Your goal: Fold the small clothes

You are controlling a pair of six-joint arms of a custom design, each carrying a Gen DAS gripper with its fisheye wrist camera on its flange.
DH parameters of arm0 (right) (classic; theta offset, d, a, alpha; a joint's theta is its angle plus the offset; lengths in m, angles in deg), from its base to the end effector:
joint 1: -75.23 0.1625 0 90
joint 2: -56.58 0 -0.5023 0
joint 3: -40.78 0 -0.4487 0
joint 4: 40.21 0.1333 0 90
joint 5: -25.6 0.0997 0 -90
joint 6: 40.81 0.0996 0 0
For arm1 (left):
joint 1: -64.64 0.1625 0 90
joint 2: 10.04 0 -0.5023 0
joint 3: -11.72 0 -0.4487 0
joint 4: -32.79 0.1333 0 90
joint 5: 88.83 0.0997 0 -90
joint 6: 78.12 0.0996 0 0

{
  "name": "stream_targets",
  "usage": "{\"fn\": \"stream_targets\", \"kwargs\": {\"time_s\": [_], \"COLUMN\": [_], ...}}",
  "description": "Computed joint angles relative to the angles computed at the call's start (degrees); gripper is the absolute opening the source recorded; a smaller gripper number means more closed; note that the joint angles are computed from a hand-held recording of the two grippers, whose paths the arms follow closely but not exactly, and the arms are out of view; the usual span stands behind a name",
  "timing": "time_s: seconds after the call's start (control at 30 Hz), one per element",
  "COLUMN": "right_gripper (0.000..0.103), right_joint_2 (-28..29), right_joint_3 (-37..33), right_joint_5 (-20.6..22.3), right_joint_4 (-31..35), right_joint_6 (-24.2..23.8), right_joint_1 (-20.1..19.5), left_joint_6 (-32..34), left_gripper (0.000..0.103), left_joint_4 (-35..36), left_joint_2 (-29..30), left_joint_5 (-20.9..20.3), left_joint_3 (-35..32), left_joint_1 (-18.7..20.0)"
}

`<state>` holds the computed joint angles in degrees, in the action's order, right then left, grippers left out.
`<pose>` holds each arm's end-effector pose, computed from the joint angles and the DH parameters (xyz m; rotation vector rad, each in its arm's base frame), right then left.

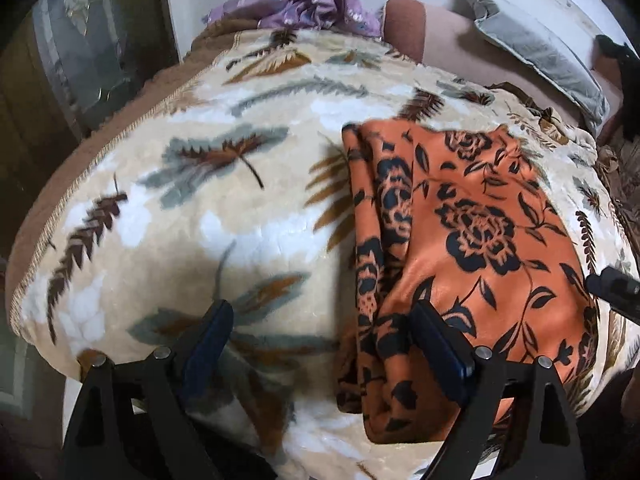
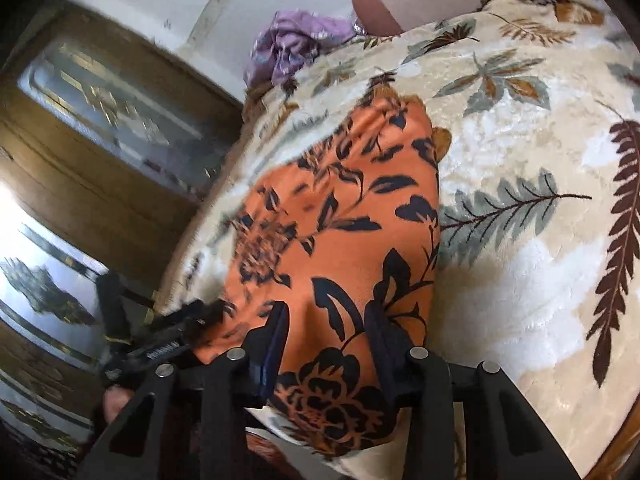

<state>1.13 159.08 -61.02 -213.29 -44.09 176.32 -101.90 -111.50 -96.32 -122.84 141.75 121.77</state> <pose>0.2554 -0.5792 0.1181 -0.3926 2.9877 -0.5303 -0.0710 -0.5076 0.3169 0.0684 2.2544 -0.7511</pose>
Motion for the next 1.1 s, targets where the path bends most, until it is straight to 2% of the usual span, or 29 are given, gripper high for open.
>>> {"fn": "stream_targets", "kwargs": {"time_s": [0.03,0.1,0.13,0.27,0.43,0.53,0.7,0.87,1.0,1.07,1.1], "right_gripper": [0.045,0.061,0.066,0.071,0.071,0.071,0.071,0.071,0.072,0.067,0.058], "right_joint_2": [-0.2,-0.3,-0.4,0.1,1.5,2.9,5.2,7.0,8.8,9.5,9.8], "right_joint_3": [0.1,0.3,0.4,-0.5,-2.2,-3.3,-5.4,-7.4,-9.1,-9.8,-9.8], "right_joint_5": [0.6,1.1,1.7,4.9,8.5,9.1,10.0,11.3,10.0,8.1,7.0], "right_joint_4": [-0.9,-3.0,-3.9,-3.7,-0.4,0.3,3.5,4.9,5.5,5.1,4.4], "right_joint_6": [0.6,2.4,3.7,9.0,12.8,14.1,15.0,13.1,11.2,10.2,9.8], "right_joint_1": [-0.3,-1.3,-1.8,-4.1,-6.4,-7.1,-7.7,-7.1,-5.9,-5.1,-4.7], "left_joint_6": [0.9,1.5,1.3,1.5,2.5,3.3,3.0,4.2,5.1,5.3,5.5], "left_gripper": [0.091,0.091,0.091,0.091,0.091,0.091,0.091,0.091,0.091,0.091,0.091], "left_joint_4": [-0.3,-0.2,0.0,-0.9,-0.9,-2.4,-4.7,-2.3,-0.7,-0.6,-0.6], "left_joint_2": [-0.3,-0.6,-0.8,0.2,2.8,4.1,5.9,7.4,8.8,9.6,10.0], "left_joint_5": [-0.8,-4.6,-7.0,-19.1,-28.0,-34.7,-42.2,-43.9,-43.9,-44.2,-44.3], "left_joint_3": [-0.4,-1.7,-2.5,-6.0,-8.4,-9.1,-10.1,-12.0,-13.4,-14.1,-14.3], "left_joint_1": [0.1,1.0,1.7,6.1,9.5,11.9,15.0,15.3,15.2,15.2,15.2]}}
